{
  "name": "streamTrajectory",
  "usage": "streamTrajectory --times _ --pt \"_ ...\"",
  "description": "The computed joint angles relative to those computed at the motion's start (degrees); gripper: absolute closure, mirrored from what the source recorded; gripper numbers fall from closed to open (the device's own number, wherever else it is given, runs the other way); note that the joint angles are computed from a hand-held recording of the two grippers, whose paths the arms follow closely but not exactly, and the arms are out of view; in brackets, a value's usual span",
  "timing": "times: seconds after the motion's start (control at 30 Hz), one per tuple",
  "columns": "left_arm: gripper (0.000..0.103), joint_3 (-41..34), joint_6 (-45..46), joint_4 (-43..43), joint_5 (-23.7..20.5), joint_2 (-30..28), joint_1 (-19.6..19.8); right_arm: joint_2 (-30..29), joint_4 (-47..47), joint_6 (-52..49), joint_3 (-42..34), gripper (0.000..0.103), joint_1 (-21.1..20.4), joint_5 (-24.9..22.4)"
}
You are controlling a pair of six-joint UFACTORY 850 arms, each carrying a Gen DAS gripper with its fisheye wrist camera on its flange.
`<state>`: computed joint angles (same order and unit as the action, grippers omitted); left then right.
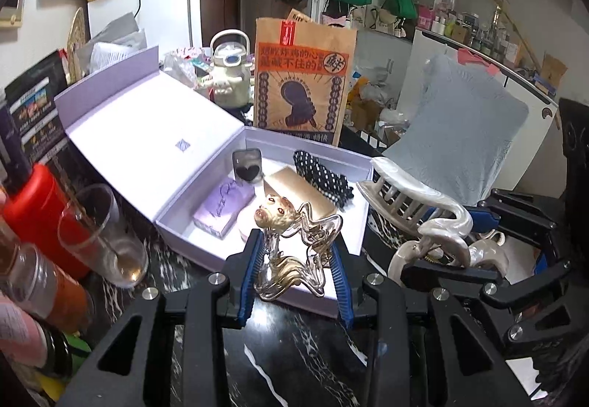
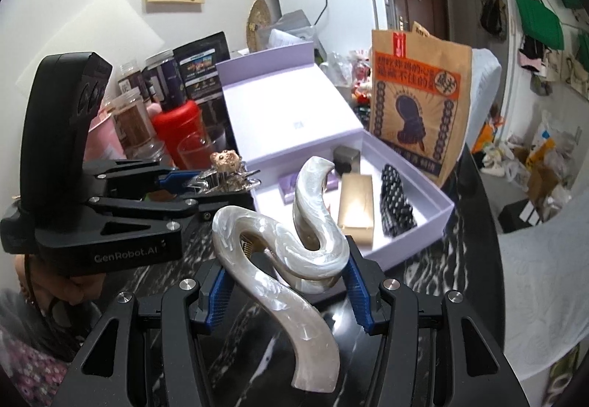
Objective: Organize rigid objects
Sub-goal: 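Carry the cat clip with the left tool while the right tool carries the claw clip, then lower the cat clip with the left tool while the right tool lowers the claw clip into the box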
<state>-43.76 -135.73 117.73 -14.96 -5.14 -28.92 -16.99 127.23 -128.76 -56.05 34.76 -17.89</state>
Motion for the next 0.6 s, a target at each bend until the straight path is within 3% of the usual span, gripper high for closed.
streamTrajectory --times 0.47,0.6 --pt "0.068 -5.33 -1.85 5.92 2.29 -4.31 3.90 -5.53 -7.44 5.86 -8.60 0.049 -1.14 1.69" --pt "0.068 -6.81 -7.43 12.19 3.72 -6.26 5.52 -7.87 -6.22 4.42 -11.59 0.049 -0.79 4.65"
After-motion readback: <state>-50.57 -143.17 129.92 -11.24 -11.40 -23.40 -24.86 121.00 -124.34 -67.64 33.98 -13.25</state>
